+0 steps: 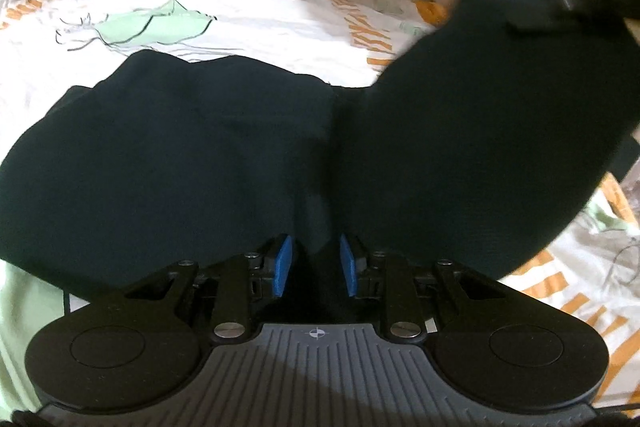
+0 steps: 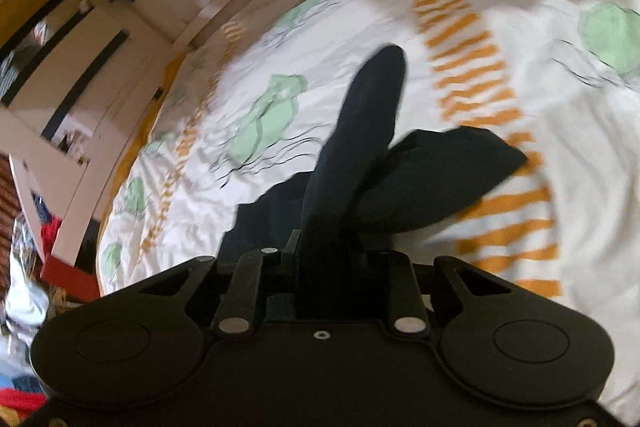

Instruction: Fold large clothes

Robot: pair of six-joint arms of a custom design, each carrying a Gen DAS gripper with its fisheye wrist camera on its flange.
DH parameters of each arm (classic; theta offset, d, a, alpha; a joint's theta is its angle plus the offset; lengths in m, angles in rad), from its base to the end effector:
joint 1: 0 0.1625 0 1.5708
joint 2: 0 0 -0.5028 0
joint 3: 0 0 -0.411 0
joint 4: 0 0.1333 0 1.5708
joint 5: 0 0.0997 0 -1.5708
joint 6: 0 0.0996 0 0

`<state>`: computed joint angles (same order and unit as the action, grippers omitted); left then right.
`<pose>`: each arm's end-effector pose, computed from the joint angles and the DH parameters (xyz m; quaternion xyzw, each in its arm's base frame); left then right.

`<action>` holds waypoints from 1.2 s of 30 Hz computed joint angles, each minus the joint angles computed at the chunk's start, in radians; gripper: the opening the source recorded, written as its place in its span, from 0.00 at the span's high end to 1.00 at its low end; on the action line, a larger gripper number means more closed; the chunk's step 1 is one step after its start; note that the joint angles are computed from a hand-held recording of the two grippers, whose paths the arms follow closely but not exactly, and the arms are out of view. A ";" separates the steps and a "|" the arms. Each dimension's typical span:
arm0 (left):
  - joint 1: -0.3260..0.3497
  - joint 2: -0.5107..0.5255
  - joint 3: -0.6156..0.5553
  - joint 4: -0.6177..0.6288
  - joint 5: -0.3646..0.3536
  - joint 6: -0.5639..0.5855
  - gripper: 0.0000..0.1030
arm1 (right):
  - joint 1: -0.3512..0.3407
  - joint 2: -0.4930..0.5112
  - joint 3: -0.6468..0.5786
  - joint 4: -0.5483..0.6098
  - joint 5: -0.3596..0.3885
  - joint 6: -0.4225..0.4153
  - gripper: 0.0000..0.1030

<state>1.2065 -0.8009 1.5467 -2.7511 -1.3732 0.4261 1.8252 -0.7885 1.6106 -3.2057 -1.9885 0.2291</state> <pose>-0.1363 -0.7865 0.1980 0.3545 0.9050 -0.2114 0.1029 0.2834 -0.7207 0.2279 -0.0706 -0.8996 0.4211 0.0923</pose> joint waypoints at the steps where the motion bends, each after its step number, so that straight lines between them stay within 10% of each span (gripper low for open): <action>1: 0.005 -0.003 -0.008 0.021 -0.015 -0.009 0.74 | 0.009 0.013 -0.027 0.026 -0.002 -0.010 0.69; 6: 0.041 -0.038 -0.051 0.116 -0.072 -0.095 0.75 | 0.035 0.100 -0.182 0.160 0.019 -0.050 0.68; 20: 0.086 -0.127 -0.020 -0.147 0.060 -0.138 0.74 | 0.042 0.394 -0.604 0.494 0.033 -0.070 0.61; 24: 0.079 -0.129 -0.011 -0.175 0.058 -0.141 0.73 | 0.053 0.432 -0.624 0.477 -0.005 -0.139 0.51; 28: 0.075 -0.138 0.003 -0.182 0.041 -0.104 0.73 | 0.049 0.418 -0.570 0.366 0.095 -0.206 0.15; 36: 0.068 -0.146 0.029 -0.198 0.024 -0.011 0.73 | 0.024 0.356 -0.497 0.265 0.245 -0.162 0.11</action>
<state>1.2747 -0.9466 1.5760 -2.9495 -1.3496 0.4147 1.8493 -0.4323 1.1138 -2.9404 -1.7436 0.0675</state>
